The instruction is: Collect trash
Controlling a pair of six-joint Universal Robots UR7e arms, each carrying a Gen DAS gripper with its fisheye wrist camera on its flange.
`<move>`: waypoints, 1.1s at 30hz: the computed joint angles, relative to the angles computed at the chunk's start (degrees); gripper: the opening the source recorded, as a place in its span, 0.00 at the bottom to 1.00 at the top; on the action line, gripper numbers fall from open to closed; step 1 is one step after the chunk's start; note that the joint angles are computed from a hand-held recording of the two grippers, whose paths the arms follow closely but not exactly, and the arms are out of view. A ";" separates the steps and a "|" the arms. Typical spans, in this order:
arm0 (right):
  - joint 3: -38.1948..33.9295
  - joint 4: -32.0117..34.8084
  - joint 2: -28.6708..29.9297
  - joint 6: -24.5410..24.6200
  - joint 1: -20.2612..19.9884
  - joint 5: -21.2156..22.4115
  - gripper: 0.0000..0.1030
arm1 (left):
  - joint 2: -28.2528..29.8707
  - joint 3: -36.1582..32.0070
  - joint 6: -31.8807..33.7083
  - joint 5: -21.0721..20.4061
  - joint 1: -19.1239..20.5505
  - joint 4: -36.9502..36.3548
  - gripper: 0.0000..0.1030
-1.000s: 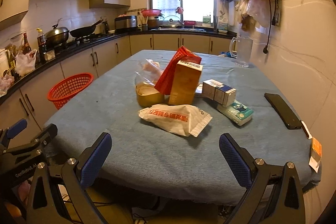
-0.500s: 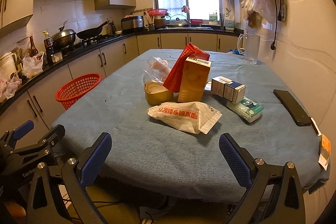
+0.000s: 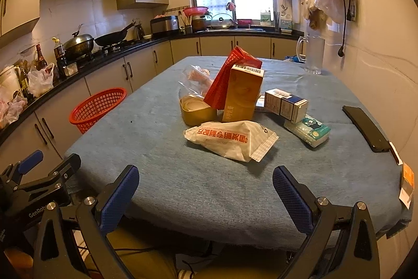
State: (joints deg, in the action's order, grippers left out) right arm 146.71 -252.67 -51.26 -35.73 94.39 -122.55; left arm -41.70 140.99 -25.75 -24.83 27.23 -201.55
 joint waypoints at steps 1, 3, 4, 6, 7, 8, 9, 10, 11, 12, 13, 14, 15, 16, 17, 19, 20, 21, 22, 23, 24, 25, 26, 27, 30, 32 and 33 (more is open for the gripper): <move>-0.01 -0.03 0.07 0.10 -0.01 -0.09 1.00 | -0.05 0.00 -0.02 -0.09 0.03 0.11 1.00; -0.02 0.20 0.00 0.20 -0.13 -0.20 1.00 | -0.10 -0.13 -0.07 -0.18 0.09 0.51 1.00; -0.06 0.23 0.02 0.19 -0.17 -0.26 1.00 | -0.10 -0.13 -0.20 -0.09 0.06 0.67 1.00; -0.16 0.23 0.14 0.02 -0.22 -0.33 1.00 | -0.10 -0.10 0.03 -0.24 0.12 0.33 1.00; -0.14 0.11 0.23 -0.04 -0.21 -0.32 1.00 | -0.06 -0.08 -0.24 -0.15 0.07 0.53 1.00; -0.17 0.09 0.28 -0.12 -0.19 -0.39 1.00 | -0.06 -0.15 -0.26 -0.21 0.13 0.66 1.00; -0.20 0.06 0.35 -0.16 -0.14 -0.51 1.00 | -0.05 -0.22 -0.30 -0.26 0.18 0.78 1.00; -0.23 0.00 0.42 -0.17 -0.16 -0.54 1.00 | -0.05 -0.27 -0.32 -0.27 0.22 0.90 1.00; -0.26 0.03 0.40 -0.15 -0.18 -0.59 1.00 | -0.03 -0.36 -0.17 -0.32 0.27 0.85 1.00; -0.26 0.01 0.41 -0.13 -0.17 -0.63 1.00 | -0.03 -0.36 -0.17 -0.32 0.27 0.85 1.00; -0.25 0.09 0.36 -0.06 -0.19 -0.68 1.00 | -0.01 -0.34 -0.15 -0.28 0.27 0.80 1.00; -0.25 0.17 0.33 0.00 -0.19 -0.79 1.00 | 0.00 -0.34 -0.11 -0.34 0.29 0.69 1.00; -0.28 0.20 0.37 -0.01 -0.21 -0.87 1.00 | -0.01 -0.35 -0.16 -0.36 0.29 0.76 1.00; -0.31 0.19 0.41 -0.05 -0.22 -0.92 1.00 | 0.04 -0.40 -0.20 -0.40 0.33 0.80 1.00; -0.33 0.13 0.48 -0.08 -0.18 -1.01 1.00 | 0.09 -0.48 0.08 -0.46 0.49 0.64 1.00; -0.31 -0.15 0.63 -0.20 -0.19 -1.02 1.00 | 0.17 -0.59 0.09 -0.48 0.55 0.69 1.00; -0.32 -0.20 0.67 -0.18 -0.20 -0.99 1.00 | 0.32 -0.61 0.15 -0.48 0.53 0.59 1.00; -0.33 -0.28 0.71 -0.22 -0.21 -1.01 1.00 | 0.22 -0.57 0.25 -0.44 0.53 0.51 1.00; -0.34 -0.25 0.69 -0.22 -0.25 -1.01 1.00 | 0.37 -0.59 0.44 -0.44 0.54 0.25 1.00; -0.32 -0.18 0.67 -0.21 -0.27 -1.01 1.00 | 0.34 -0.64 0.57 -0.47 0.61 0.25 1.00; -0.34 0.00 0.61 -0.18 -0.27 -1.12 1.00 | 0.45 -0.70 0.75 -0.45 0.66 0.16 1.00; -0.35 -0.02 0.67 -0.18 -0.24 -1.22 1.00 | 0.43 -0.70 0.78 -0.51 0.68 0.10 1.00; -0.35 -0.02 0.67 -0.18 -0.24 -1.22 1.00 | 0.49 -0.71 0.81 -0.55 0.70 0.04 1.00; -0.35 0.10 0.63 -0.20 -0.17 -1.31 1.00 | 0.46 -0.72 0.70 -0.53 0.67 0.16 1.00; -0.35 0.09 0.69 -0.27 -0.17 -1.40 1.00 | 0.56 -0.72 0.83 -0.60 0.71 0.00 1.00; -0.43 0.22 0.68 -0.30 -0.25 -1.47 1.00 | 0.77 -0.78 1.01 -0.76 0.80 -0.17 1.00; -0.48 0.25 0.71 -0.30 -0.26 -1.53 1.00 | 0.80 -0.85 1.19 -0.85 0.86 -0.22 1.00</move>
State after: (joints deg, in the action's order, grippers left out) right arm 146.23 -252.42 -50.55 -36.03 94.13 -124.08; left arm -40.90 140.14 -24.55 -25.68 28.09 -201.77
